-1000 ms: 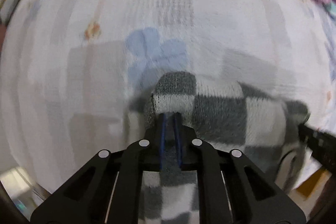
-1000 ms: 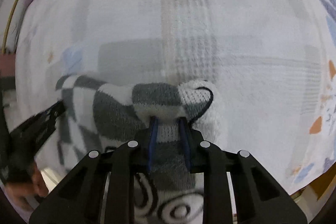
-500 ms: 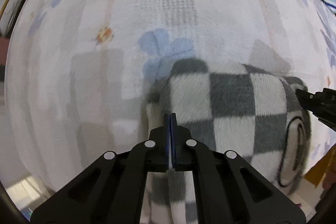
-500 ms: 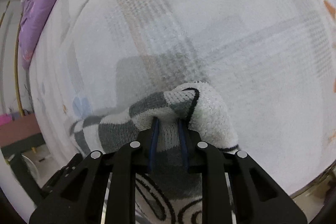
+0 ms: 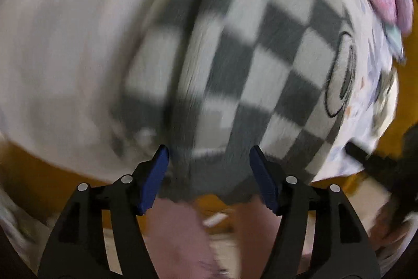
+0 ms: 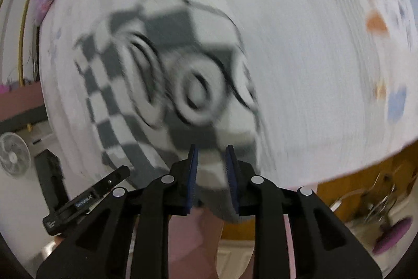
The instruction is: Fold large clothes
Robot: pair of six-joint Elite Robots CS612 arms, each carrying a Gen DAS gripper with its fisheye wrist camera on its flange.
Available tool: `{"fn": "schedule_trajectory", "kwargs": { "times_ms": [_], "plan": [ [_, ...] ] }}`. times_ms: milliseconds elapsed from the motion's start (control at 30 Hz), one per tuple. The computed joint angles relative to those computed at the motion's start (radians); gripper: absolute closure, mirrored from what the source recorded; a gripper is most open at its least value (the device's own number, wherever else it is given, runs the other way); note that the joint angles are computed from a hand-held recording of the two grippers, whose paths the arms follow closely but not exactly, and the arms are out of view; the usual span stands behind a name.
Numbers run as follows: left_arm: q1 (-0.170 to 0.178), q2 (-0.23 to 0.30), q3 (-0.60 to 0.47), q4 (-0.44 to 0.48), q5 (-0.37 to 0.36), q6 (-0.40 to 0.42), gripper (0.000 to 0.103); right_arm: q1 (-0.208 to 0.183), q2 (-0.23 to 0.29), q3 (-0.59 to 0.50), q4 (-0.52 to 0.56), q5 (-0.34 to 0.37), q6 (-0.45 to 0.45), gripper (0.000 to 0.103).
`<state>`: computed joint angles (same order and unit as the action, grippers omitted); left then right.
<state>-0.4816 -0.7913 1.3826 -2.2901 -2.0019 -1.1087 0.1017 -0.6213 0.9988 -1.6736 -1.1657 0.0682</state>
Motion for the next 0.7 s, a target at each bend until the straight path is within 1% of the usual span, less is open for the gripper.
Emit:
{"fn": "schedule_trajectory", "kwargs": {
  "times_ms": [33, 67, 100, 133, 167, 233, 267, 300, 367, 400, 433, 500, 533, 567, 600, 633, 667, 700],
  "plan": [
    [-0.002, 0.005, 0.014, -0.029, -0.018, -0.038, 0.054, -0.002, -0.004, 0.012, 0.011, -0.015, 0.009, 0.081],
    [-0.003, 0.008, 0.018, -0.034, -0.019, -0.047, 0.070, -0.004, -0.004, 0.021, 0.031, -0.036, 0.025, 0.081],
    [-0.004, 0.010, 0.019, -0.038, -0.012, -0.051, 0.079, -0.007, -0.003, 0.026, 0.045, -0.037, 0.035, 0.081],
    [-0.005, 0.010, 0.021, -0.040, -0.009, -0.051, 0.088, -0.010, -0.006, 0.034, 0.049, -0.033, 0.041, 0.081],
    [-0.005, 0.006, 0.022, -0.035, -0.002, -0.038, 0.091, -0.012, -0.010, 0.040, 0.044, -0.028, 0.053, 0.081],
    [-0.008, -0.016, 0.021, 0.007, 0.048, 0.015, 0.092, -0.012, -0.026, 0.053, 0.004, -0.023, 0.049, 0.081],
    [-0.013, -0.038, 0.021, 0.042, 0.105, 0.035, 0.092, -0.012, -0.032, 0.058, -0.009, -0.020, 0.032, 0.081],
    [-0.016, -0.048, 0.016, 0.056, 0.134, 0.033, 0.092, -0.007, -0.036, 0.053, -0.015, -0.016, -0.002, 0.081],
    [-0.020, -0.074, 0.010, 0.089, 0.193, 0.041, 0.092, 0.005, -0.033, 0.027, 0.005, -0.012, -0.083, 0.081],
    [-0.020, -0.082, 0.003, 0.107, 0.208, 0.038, 0.092, 0.005, -0.037, 0.022, 0.028, -0.008, -0.120, 0.082],
    [-0.024, -0.086, 0.001, 0.119, 0.218, 0.034, 0.092, 0.010, -0.034, 0.014, 0.049, 0.000, -0.134, 0.084],
    [-0.026, -0.069, -0.037, 0.190, 0.241, 0.047, 0.092, 0.024, -0.011, -0.010, 0.100, -0.012, -0.136, 0.084],
    [-0.031, -0.052, -0.052, 0.228, 0.255, 0.057, 0.092, 0.034, -0.001, -0.014, 0.105, -0.042, -0.133, 0.085],
    [-0.040, -0.033, -0.063, 0.264, 0.256, 0.068, 0.092, 0.041, 0.008, -0.012, 0.106, -0.076, -0.130, 0.089],
    [-0.035, -0.018, -0.061, 0.291, 0.249, 0.090, 0.092, 0.046, 0.016, -0.003, 0.100, -0.097, -0.119, 0.092],
    [-0.038, 0.005, -0.064, 0.306, 0.236, 0.100, 0.092, 0.050, 0.025, 0.005, 0.096, -0.112, -0.097, 0.095],
    [-0.037, 0.018, -0.066, 0.314, 0.241, 0.110, 0.091, 0.053, 0.035, 0.021, 0.077, -0.123, -0.066, 0.099],
    [-0.042, 0.037, -0.081, 0.329, 0.266, 0.124, 0.091, 0.054, 0.042, 0.035, 0.047, -0.111, -0.047, 0.100]
  ]
}}
